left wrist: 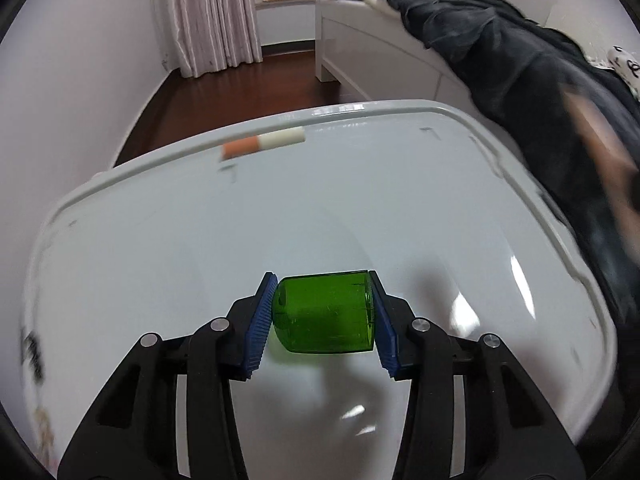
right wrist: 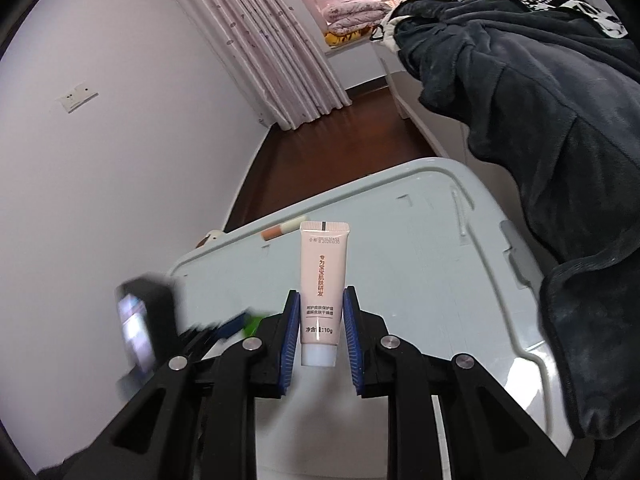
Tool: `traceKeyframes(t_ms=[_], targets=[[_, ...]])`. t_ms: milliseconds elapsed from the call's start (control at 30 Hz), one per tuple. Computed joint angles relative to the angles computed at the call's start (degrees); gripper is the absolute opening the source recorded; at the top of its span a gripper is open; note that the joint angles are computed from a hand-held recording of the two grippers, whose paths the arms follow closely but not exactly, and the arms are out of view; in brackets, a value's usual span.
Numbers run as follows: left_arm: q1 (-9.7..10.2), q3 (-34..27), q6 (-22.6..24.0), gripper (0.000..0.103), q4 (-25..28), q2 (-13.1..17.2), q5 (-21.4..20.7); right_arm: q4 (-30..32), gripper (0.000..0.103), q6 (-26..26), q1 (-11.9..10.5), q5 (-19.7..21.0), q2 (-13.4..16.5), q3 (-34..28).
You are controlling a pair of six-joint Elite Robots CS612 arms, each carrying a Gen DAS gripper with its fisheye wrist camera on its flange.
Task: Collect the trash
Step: 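Grasp the green cap with the left tool while the right grasps the pink tube, then drop the green cap and pink tube into the orange bucket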
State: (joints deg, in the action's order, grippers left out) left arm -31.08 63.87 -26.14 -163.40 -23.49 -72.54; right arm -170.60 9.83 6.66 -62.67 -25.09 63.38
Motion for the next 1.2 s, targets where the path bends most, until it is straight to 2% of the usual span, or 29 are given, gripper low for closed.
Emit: traceKeyframes(t_ms=[133, 233, 367, 533, 633, 767, 800, 833, 867, 933, 1000, 1133, 1167, 1200], targets=[[-2.19, 13.18, -1.63, 0.044, -5.94, -7.51, 0.76, -1.83, 0.022, -1.38, 0.53, 0.87, -0.77, 2.06], [-4.30, 23.44, -2.78, 0.044, -10.62, -12.84, 1.64, -5.34, 0.022, -4.50, 1.05, 2.00, -3.66, 8.89], [-6.40, 33.54, -6.36, 0.044, -13.76, -17.19, 0.05, -6.21, 0.022, -12.10, 1.96, 3.90, -8.91, 20.86], [-7.48, 38.27, -9.85, 0.044, -15.11, -17.81, -3.34, -2.35, 0.022, -20.95, 3.28, 1.19, -13.52, 29.96], [-7.47, 39.02, -12.10, 0.044, -14.52, -17.38, -6.54, 0.49, 0.022, -23.00, 3.85, -0.48, -14.29, 31.43], [-7.29, 38.82, -12.65, 0.045, -12.90, -17.14, -8.88, 3.81, 0.023, -24.44, 4.66, -2.81, -14.37, 32.08], [-7.18, 38.32, -13.03, 0.047, -11.10, -16.96, -9.84, 5.11, 0.027, -24.83, 4.97, -3.87, -14.36, 32.18], [-7.05, 37.89, -13.68, 0.063, -9.12, -16.79, -10.50, 7.02, 0.043, -25.26, 5.23, -4.97, -14.05, 31.56], [-6.81, 37.31, -14.28, 0.073, -7.27, -16.53, -11.16, 8.13, 0.051, -25.05, 5.38, -6.04, -13.66, 31.19], [-6.20, 36.71, -15.11, 0.073, -6.07, -16.04, -13.23, 8.49, 0.052, -23.89, 5.22, -6.57, -13.24, 31.19], [-6.17, 36.93, -15.49, 0.073, -5.85, -16.31, -12.84, 8.63, 0.052, -22.65, 4.84, -5.56, -13.27, 31.29], [-6.54, 37.79, -15.16, 0.073, -7.65, -17.15, -10.34, 4.11, 0.052, -21.59, 4.61, -5.09, -14.33, 32.38], [-6.59, 38.05, -14.75, 0.073, -8.68, -17.65, -9.17, 1.93, 0.054, -21.35, 4.62, -5.33, -14.71, 32.54], [-6.58, 38.05, -14.54, 0.073, -9.65, -17.86, -8.25, -0.06, 0.060, -21.00, 4.66, -5.81, -14.99, 32.39]])
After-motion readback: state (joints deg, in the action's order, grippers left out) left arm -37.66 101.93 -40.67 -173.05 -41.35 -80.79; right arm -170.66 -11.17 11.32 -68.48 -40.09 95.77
